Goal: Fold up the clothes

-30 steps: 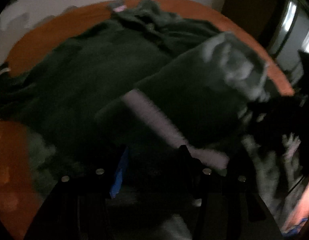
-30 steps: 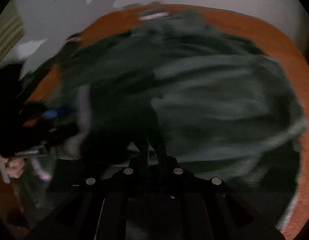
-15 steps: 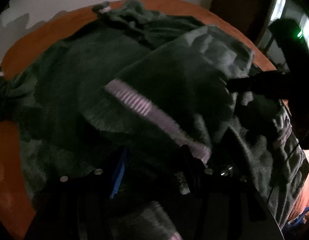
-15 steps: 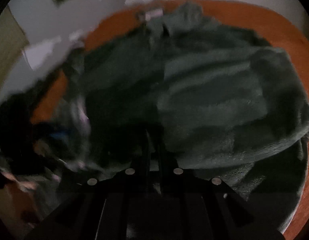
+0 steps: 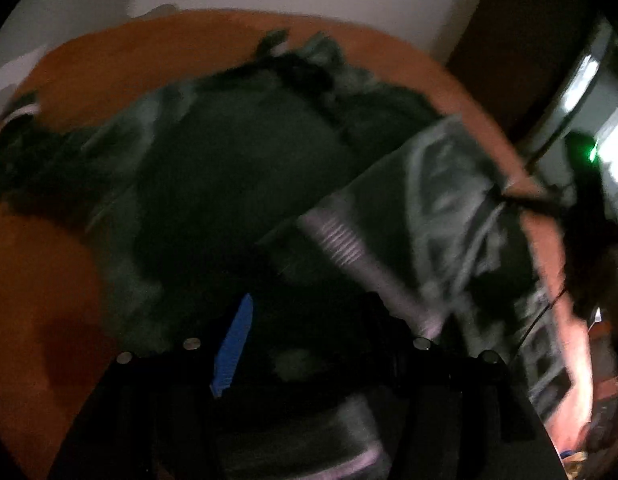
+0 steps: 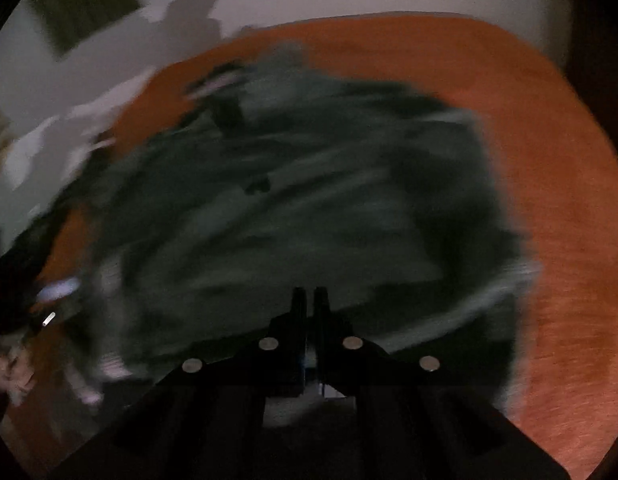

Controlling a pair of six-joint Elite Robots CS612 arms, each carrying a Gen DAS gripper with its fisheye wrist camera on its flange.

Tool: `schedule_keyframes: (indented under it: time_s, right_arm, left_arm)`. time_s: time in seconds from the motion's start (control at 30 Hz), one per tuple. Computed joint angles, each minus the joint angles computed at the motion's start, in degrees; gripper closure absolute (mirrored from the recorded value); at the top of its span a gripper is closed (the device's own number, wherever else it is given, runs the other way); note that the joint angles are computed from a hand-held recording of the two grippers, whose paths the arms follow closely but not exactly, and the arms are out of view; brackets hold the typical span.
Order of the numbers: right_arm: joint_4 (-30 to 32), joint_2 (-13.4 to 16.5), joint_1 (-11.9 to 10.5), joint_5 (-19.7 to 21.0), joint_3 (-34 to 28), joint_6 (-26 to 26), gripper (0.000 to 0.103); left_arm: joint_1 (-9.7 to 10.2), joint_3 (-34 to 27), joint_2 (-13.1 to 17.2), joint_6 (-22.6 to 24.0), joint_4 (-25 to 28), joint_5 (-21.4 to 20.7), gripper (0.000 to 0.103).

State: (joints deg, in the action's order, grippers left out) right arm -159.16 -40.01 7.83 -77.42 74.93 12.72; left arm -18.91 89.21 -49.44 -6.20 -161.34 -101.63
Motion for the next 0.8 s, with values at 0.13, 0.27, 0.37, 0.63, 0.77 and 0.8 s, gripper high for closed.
schedule_keyframes:
  time_s: [0.13, 0.27, 0.37, 0.63, 0.77, 0.8]
  right_arm:
    - [3.50, 2.05, 2.17, 8.54, -3.33, -4.01, 0.099]
    - [8.03, 3.58, 3.58, 6.89, -5.94, -8.84, 0.099]
    - [7.99, 3.42, 2.94, 2.38, -5.41, -8.43, 0.101]
    - [3.35, 1.13, -0.84, 1.44, -1.87, -1.70, 0.099]
    - [4.95, 3.07, 0.68, 4.70, -6.59, -8.41, 0.099]
    - [6.75, 4.10, 1.09, 5.16, -8.77, -9.41, 0.099]
  left_arm:
    - [-1.20, -2.73, 2.04, 2.01, 1.10, -1.94, 0.044]
    - [-2.49, -3.41, 3.42, 4.74, 4.40, 3.34, 0.045]
    - [-1.99, -3.02, 3.40, 4.25, 4.60, 4.06, 0.043]
    - [-0.92, -2.05, 1.49, 3.84, 2.39, -2.02, 0.043]
    - [-2.70, -3.98, 2.88, 7.75, 3.13, 0.45, 0.043]
    - [-2.80, -4.53, 3.36, 6.77, 4.14, 1.87, 0.043]
